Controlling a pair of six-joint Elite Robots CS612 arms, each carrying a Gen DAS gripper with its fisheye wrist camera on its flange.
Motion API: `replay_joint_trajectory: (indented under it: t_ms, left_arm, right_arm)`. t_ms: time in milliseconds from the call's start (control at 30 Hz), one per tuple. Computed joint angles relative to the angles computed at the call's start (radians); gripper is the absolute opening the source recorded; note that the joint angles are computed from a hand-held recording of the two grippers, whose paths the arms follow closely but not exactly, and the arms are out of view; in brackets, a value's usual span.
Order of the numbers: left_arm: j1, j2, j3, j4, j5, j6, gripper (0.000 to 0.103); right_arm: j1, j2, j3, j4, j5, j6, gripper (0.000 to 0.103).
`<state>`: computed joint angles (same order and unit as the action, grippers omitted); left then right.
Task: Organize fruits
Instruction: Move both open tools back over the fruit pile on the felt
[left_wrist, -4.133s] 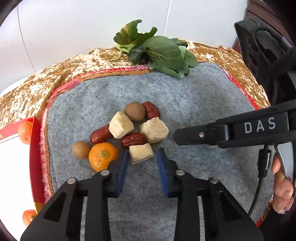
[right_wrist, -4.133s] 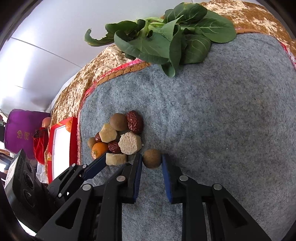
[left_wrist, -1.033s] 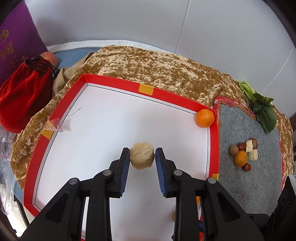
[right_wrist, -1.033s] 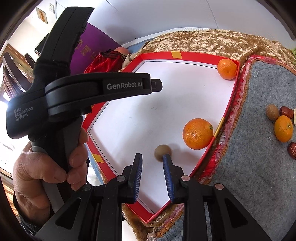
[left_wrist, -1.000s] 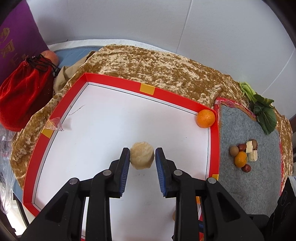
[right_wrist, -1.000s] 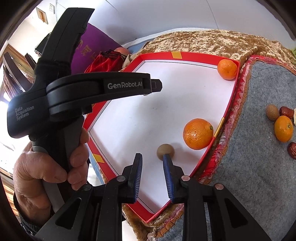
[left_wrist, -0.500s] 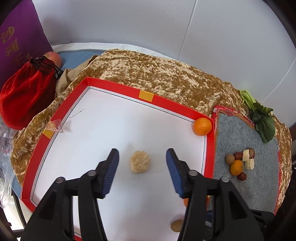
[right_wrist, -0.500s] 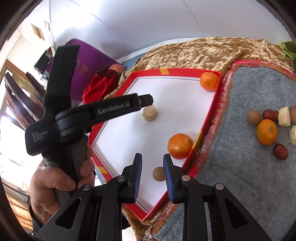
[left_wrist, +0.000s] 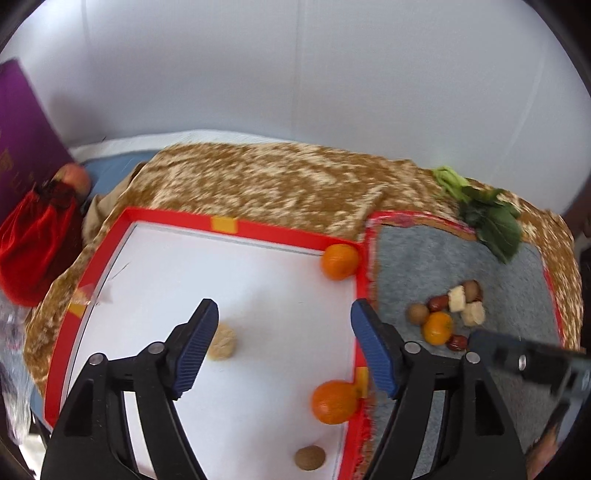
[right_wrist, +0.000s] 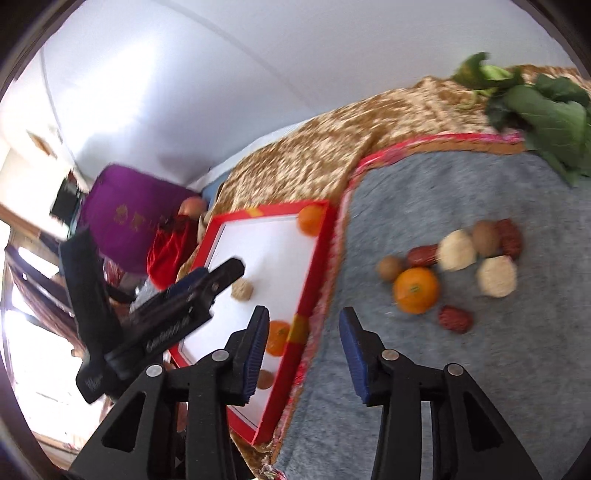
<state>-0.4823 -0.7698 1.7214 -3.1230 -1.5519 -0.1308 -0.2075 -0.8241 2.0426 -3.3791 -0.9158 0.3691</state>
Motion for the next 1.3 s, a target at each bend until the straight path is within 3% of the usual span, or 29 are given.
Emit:
replay_joint_trajectory:
  t_ms: [200,333,533,667,867,1300]
  left_arm:
    - [-0.011,0.000,0.006,-0.018,-0.140,0.124,0.076]
    - [-0.030,0.000,0.006,0.034,-0.164,0.189,0.076]
    - [-0.060,-0.002,0.018,0.062,-0.106,0.285,0.076]
    - [-0.066,-0.004,0.024,0.059,-0.096,0.324,0.076]
    - [-0.072,-0.001,0.027,0.066,-0.027,0.354,0.076]
    - [-0.067,-0.005,0.028,0.057,-0.058,0.352,0.076]
  right_arm:
    - [-0.058,-0.002,0.014,0.041,-0.014,0.074,0.045]
    - [-0.063,-0.014,0.009,0.126,-0.066,0.054,0.046]
    - [-0.056,-0.004,-0.007,0.210,-0.090,0.032,0.046]
    - [-0.044,0.003,-0.020,0.234,-0.117,0.022,0.046]
    - [-0.024,0.017,-0.045,0.268,-0.157,0.005,0.046]
    - [0.038,0.015,-0.078,0.316,-0.312,-0.103,0.039]
